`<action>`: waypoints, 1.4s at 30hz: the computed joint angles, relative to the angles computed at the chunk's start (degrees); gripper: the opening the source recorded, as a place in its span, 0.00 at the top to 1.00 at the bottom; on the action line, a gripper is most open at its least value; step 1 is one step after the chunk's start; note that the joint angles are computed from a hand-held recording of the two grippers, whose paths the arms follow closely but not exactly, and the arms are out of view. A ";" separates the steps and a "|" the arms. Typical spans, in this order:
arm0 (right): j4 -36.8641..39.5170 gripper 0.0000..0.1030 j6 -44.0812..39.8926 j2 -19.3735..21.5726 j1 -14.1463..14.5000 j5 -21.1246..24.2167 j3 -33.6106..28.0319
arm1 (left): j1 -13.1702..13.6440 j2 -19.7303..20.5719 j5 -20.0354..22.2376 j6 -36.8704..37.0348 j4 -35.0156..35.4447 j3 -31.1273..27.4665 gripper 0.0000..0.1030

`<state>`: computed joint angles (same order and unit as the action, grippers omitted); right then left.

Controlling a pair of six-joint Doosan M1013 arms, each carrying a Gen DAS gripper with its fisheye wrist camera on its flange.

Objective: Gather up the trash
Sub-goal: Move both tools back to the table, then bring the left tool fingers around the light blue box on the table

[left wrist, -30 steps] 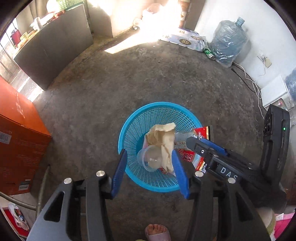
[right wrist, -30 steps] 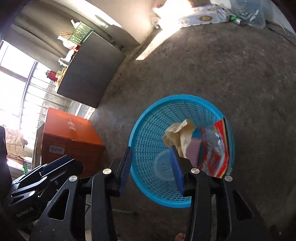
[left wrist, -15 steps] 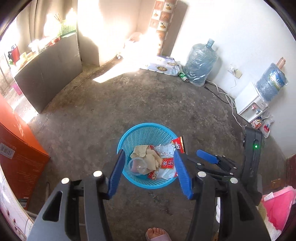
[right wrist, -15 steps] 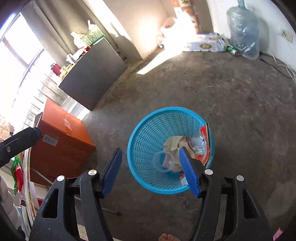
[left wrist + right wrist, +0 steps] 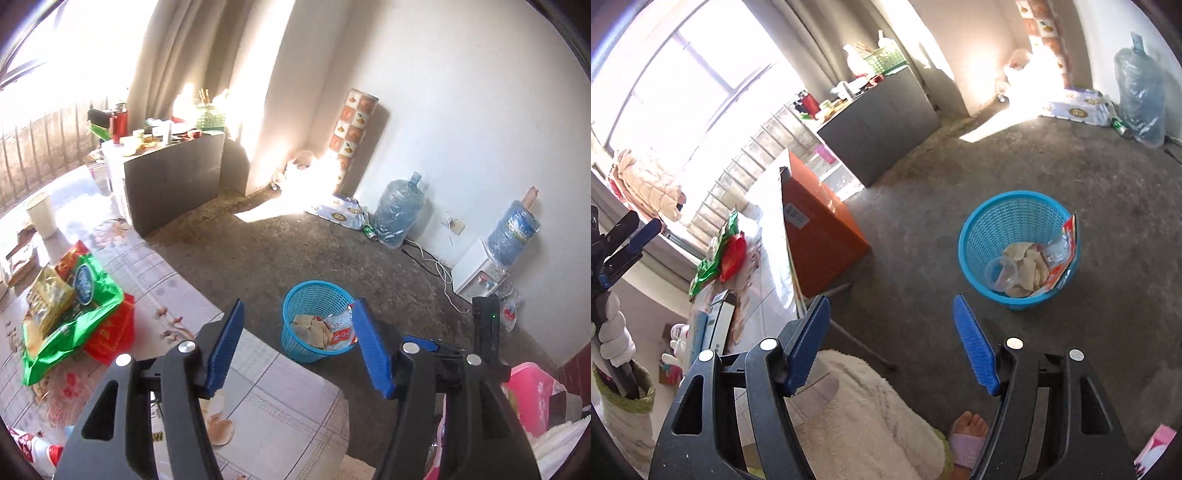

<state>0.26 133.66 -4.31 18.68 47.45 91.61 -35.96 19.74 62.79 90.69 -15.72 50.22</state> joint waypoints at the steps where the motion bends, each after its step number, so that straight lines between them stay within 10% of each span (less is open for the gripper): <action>1: 0.98 0.36 -1.26 0.39 0.59 0.61 -0.63 | 0.45 -2.43 -2.24 -1.42 1.76 3.34 0.43; 15: 14.03 0.31 -17.14 11.11 9.92 6.19 -14.49 | 7.25 -21.01 -13.29 -26.41 12.04 31.66 0.43; 29: 9.43 0.31 -18.14 18.44 15.02 16.52 -23.66 | 9.14 -20.12 -14.13 -21.98 6.61 35.87 0.18; 42: 7.50 0.31 -15.86 21.34 16.67 19.48 -26.83 | 9.89 -19.05 -15.21 -23.14 5.01 36.93 0.31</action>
